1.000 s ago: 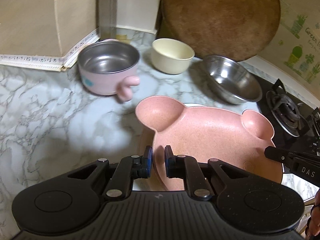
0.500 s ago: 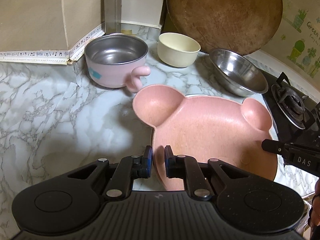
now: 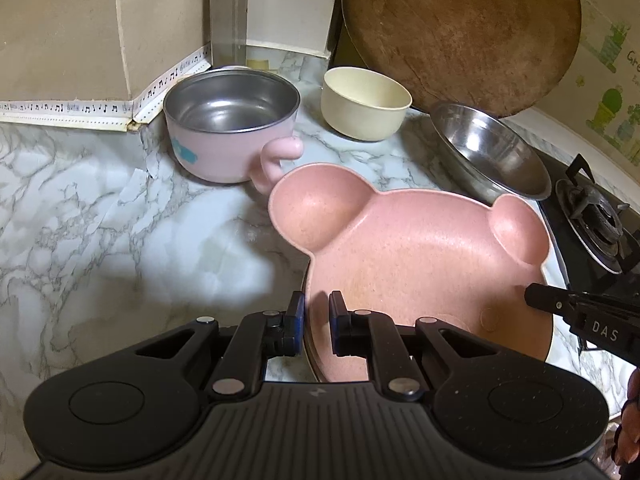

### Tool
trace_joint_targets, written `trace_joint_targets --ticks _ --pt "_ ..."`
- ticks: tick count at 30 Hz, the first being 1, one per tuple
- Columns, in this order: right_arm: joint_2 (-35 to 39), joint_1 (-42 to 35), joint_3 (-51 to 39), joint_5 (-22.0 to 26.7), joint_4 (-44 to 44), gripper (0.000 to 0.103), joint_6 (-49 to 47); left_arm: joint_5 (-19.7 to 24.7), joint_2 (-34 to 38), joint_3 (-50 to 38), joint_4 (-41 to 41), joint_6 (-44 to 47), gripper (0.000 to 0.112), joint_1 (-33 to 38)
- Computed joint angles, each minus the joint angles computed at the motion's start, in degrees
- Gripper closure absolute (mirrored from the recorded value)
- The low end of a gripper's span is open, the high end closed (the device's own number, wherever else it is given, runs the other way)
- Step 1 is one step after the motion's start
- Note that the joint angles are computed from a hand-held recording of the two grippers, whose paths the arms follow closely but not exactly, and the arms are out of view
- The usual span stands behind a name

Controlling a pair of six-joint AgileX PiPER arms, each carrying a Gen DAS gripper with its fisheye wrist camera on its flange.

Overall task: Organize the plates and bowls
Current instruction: 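Lower the pink bear plate onto the white plates and open both tools, then move both tools to the rim of the large steel bowl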

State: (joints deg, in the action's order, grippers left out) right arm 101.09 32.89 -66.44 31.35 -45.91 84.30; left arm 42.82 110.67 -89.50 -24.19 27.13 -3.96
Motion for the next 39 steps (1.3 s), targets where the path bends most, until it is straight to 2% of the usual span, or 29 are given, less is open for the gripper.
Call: trace_joint_targets --ticks 3,7,13,15,17,18,22,26,31,33,37,39 --pt "0.4 -0.4 -0.3 -0.5 -0.3 0.094 0.4 -0.5 0.5 -0.6 0.7 -0.4 0.1 -0.5" --pt "1.0 -0.5 -1.1 -0.6 -0.1 0.087 -0.2 -0.8 0.8 -1.1 1.7 -0.1 0.1 -0.9" --pt "0.8 -0.5 -1.5 -0.2 2.0 0.082 -1.7 0.2 1.1 -1.7 0.8 0.5 0.1 -0.5" --pt "0.5 -0.3 -1.3 -0.2 2.2 0.078 -1.9 0.8 1.1 -1.8 0.6 1.0 0.1 -0.4" --pt "0.5 0.4 -1.7 1.4 1.7 0.058 -1.4 1.0 0.9 -1.7 0.8 0.9 0.1 -0.4" --pt "0.6 0.7 -1.8 2.1 1.1 0.054 -0.8 1.1 0.9 -1.7 0.9 1.1 0.1 -0.3" --pt "-0.6 1.2 -0.8 2.5 0.4 0.053 -0.2 1.8 0.3 -1.1 -0.2 2.8 0.099 0.1" --pt "-1.8 1.7 -0.2 3.2 0.0 0.045 0.7 2.6 -0.3 -0.8 -1.0 3.7 0.099 0.5" --pt "-2.9 3.2 -0.8 4.4 -0.5 0.042 0.9 2.6 -2.6 1.1 -3.8 7.8 0.098 1.2" --pt "-3.3 4.2 -1.3 5.1 -1.0 0.039 1.1 2.3 -3.8 2.1 -5.2 9.8 0.093 1.3" --pt "-3.9 6.4 -2.7 7.1 -2.2 0.032 1.0 0.2 -6.9 5.2 -10.7 15.7 0.047 2.1" --pt "-4.0 7.3 -3.6 8.2 -2.7 0.031 0.8 -1.0 -8.4 6.5 -13.1 18.4 0.044 2.3"
